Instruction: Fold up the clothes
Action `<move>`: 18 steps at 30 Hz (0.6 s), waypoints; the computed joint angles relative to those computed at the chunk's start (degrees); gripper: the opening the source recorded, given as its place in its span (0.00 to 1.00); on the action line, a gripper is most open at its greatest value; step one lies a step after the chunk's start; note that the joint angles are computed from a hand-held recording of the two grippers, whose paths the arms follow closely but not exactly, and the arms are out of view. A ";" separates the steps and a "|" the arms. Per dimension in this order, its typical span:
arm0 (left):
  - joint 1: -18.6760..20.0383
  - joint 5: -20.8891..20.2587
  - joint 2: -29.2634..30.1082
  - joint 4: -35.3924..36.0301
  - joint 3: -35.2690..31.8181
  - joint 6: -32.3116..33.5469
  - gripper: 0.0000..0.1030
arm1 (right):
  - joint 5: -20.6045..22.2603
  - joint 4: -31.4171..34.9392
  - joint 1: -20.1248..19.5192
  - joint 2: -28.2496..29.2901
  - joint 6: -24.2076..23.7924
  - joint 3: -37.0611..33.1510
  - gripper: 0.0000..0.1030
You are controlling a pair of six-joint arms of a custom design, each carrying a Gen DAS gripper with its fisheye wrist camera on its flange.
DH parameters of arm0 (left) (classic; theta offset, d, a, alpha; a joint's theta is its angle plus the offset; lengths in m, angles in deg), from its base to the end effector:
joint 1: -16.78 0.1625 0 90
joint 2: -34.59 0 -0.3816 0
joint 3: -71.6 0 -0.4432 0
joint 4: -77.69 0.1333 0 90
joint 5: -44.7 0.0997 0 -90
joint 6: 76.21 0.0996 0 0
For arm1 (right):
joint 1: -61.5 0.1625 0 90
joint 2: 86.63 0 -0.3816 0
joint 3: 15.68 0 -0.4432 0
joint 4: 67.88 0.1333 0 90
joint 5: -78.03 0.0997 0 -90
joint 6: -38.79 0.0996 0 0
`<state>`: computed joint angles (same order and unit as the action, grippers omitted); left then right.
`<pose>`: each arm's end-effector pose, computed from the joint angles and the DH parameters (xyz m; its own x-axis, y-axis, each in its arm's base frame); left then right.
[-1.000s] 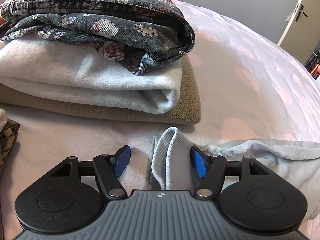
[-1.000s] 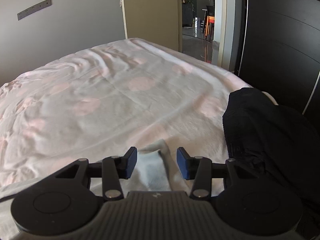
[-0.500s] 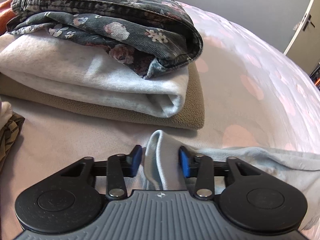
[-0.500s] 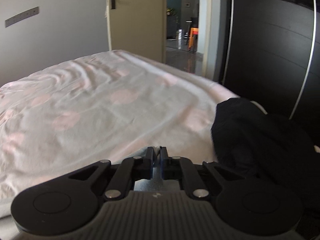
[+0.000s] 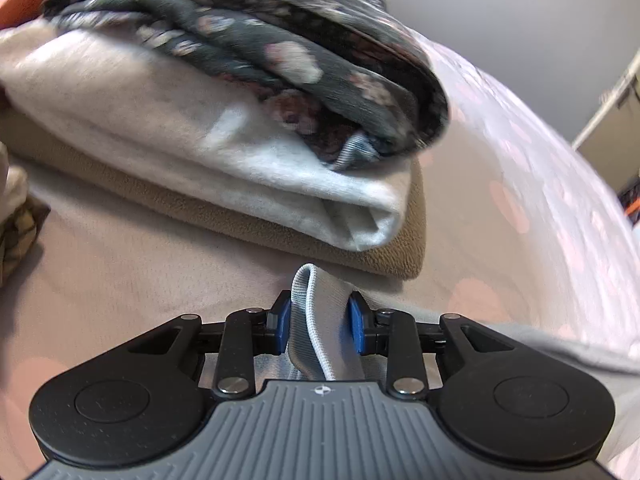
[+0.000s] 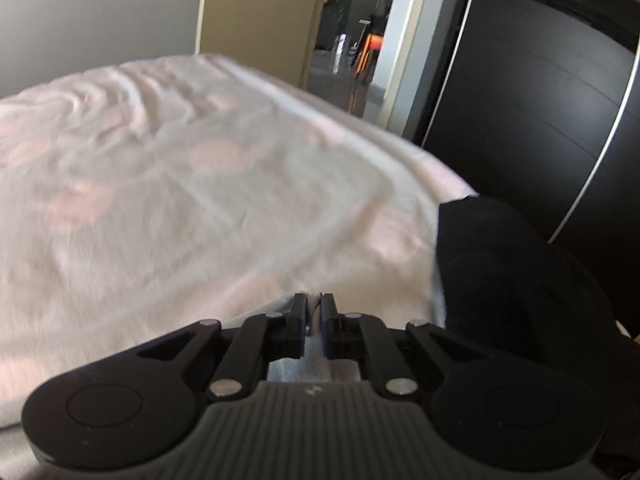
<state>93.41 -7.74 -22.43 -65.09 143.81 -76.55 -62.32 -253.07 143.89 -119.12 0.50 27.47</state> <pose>0.0124 -0.7868 0.3647 -0.8583 -0.1830 -0.4794 0.1781 0.7698 -0.6129 -0.0538 -0.8304 0.3787 -0.4246 0.6041 0.6744 -0.3191 0.5973 -0.7358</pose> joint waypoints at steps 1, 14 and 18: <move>-0.26 0.71 0.45 -0.01 -0.27 0.87 0.29 | 0.57 0.24 -0.04 -1.02 0.70 1.65 0.18; -1.93 3.19 -2.89 -8.78 5.47 8.59 0.45 | 13.21 1.40 6.80 -18.28 4.78 31.77 0.39; -2.43 3.77 -3.60 -10.57 6.38 9.00 0.47 | 14.80 6.45 9.68 -19.40 8.27 38.50 0.35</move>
